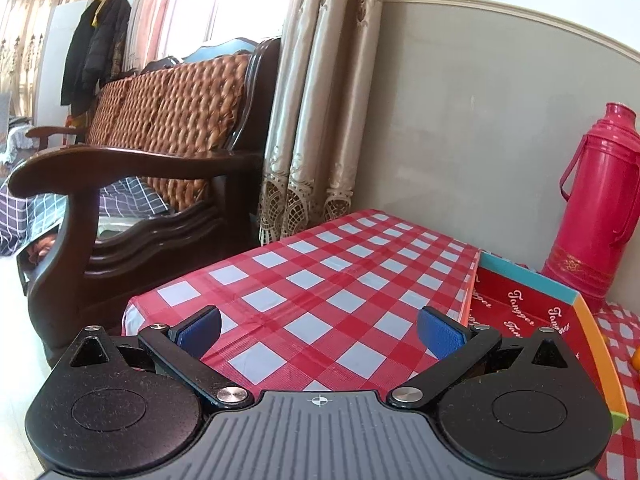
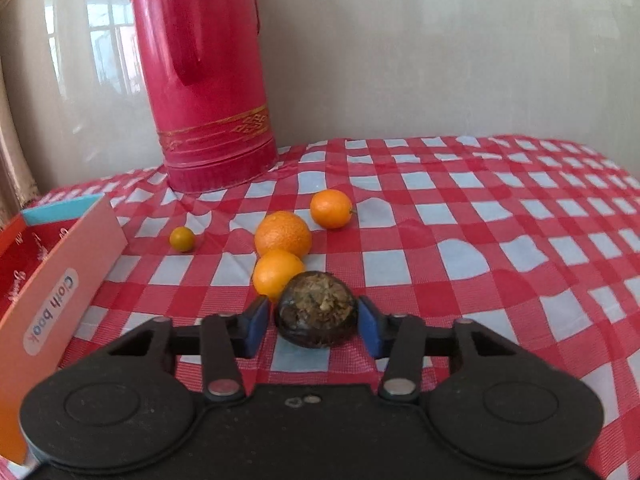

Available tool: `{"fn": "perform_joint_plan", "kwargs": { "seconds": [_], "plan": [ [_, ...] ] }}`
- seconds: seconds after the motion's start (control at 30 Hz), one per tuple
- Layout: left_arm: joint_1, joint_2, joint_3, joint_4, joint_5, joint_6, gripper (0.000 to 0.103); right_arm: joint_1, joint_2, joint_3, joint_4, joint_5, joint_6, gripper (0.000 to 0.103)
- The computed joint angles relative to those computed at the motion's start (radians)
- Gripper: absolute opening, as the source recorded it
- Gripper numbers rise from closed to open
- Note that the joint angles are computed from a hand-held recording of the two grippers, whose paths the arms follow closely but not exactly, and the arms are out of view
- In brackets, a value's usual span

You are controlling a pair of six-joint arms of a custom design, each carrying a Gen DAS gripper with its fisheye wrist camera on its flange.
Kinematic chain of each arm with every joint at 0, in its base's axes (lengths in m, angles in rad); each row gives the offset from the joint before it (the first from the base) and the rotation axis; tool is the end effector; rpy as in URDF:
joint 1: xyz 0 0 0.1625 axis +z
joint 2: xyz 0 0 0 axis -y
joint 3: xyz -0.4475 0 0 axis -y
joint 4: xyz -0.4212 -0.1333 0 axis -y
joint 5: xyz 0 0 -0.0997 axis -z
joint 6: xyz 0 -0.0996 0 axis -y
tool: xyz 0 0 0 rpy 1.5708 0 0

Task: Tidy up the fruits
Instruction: 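Carry the passion fruit with the right gripper into the box and release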

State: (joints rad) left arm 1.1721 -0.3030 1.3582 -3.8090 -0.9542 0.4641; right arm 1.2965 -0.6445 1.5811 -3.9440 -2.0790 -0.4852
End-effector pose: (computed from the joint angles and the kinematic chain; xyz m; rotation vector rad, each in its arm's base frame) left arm -0.1144 -0.7632 -0.0088 0.4773 2.1279 -1.4095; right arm -0.1098 -0.7034 0.1792 -0.2209 -1.8670 1.3119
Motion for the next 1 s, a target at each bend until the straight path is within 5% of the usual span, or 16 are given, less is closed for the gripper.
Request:
{"fn": "perform_joint_plan", "kwargs": {
  "seconds": [0.27,0.77,1.0],
  "plan": [
    [0.003,-0.004,0.005,-0.009,0.005,0.01,0.103,0.004,0.003,0.009,-0.027,0.038,-0.034,0.034],
    [0.016,-0.024,0.029,-0.043,0.017,0.006,0.103,0.082,0.023,0.043,-0.002,0.29,-0.149,0.034],
    [0.022,-0.033,0.035,-0.047,0.019,-0.002,0.103,0.12,0.063,-0.002,0.079,0.295,-0.203,0.034]
  ]
}}
